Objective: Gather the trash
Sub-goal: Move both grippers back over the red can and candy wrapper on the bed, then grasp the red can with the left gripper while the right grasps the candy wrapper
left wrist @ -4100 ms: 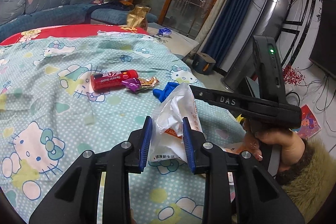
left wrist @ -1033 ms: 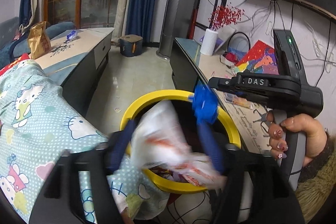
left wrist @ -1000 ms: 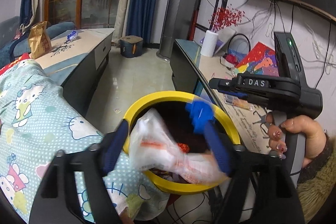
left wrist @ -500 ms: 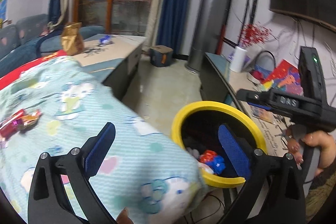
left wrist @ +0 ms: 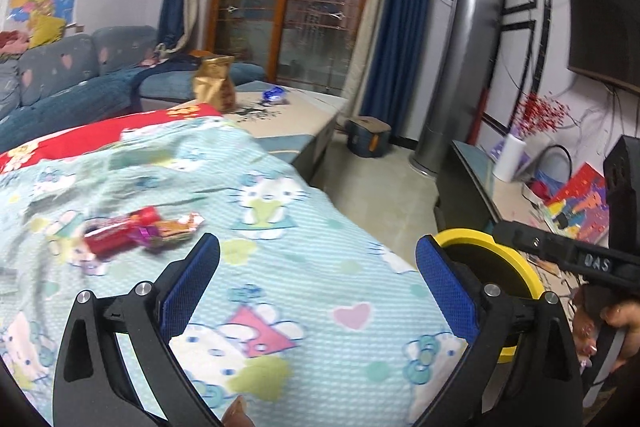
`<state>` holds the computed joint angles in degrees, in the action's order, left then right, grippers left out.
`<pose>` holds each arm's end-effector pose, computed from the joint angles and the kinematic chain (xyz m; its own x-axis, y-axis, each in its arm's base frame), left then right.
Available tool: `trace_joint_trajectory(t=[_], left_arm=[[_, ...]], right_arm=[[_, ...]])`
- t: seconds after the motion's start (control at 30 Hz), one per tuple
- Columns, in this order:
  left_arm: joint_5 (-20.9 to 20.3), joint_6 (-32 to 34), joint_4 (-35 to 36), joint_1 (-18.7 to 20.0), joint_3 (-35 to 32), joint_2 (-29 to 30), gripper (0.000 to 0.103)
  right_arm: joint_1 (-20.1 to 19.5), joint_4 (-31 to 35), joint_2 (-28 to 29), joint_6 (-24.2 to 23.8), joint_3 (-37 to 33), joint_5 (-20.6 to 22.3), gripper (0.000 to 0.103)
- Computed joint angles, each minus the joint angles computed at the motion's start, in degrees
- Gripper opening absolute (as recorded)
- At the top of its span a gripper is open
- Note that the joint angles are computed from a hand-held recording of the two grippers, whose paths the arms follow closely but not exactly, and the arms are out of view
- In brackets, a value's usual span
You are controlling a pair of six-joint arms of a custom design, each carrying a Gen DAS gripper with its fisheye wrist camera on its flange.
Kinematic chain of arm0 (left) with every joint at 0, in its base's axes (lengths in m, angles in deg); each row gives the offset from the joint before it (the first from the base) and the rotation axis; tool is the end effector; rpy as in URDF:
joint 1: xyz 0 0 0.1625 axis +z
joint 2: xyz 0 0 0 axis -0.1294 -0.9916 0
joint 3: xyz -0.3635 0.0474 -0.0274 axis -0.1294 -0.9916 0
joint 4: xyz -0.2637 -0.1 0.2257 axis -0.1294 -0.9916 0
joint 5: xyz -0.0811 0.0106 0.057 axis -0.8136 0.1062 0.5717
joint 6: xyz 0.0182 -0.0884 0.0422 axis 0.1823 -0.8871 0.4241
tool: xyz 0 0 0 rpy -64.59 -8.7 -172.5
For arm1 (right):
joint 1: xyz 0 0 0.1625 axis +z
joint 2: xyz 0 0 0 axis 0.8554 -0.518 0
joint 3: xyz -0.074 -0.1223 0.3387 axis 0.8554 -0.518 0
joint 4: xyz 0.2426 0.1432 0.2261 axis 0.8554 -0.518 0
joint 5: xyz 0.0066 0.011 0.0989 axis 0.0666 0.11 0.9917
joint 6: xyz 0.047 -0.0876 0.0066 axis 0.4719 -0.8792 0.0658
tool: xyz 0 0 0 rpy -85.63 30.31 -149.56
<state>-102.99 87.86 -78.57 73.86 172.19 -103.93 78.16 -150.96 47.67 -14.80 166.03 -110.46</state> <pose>-0.0004 -0.4116 0.3815 -0.7221 0.4551 -0.5211 0.6917 0.4919 -0.5288 0.4364 -0.3314 -0.0355 -0.9215 0.0660 0.3826 -0.2770 0.5788 -0.7670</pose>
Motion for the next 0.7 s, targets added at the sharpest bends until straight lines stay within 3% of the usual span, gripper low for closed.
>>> trace_joint_trajectory(t=[0.37,0.7], left_arm=[[-0.2,3.3,-0.8,6.8,-7.6,2.4,0.096],[1.4,7.8,3.2,13.2,-18.5,7.7,0.095]], right_arm=[[0.1,8.6,5.4,-6.2,-12.5,5.5,0.058],[-2.6,19.9,15.7,-11.0,-33.8,11.9,0.058]])
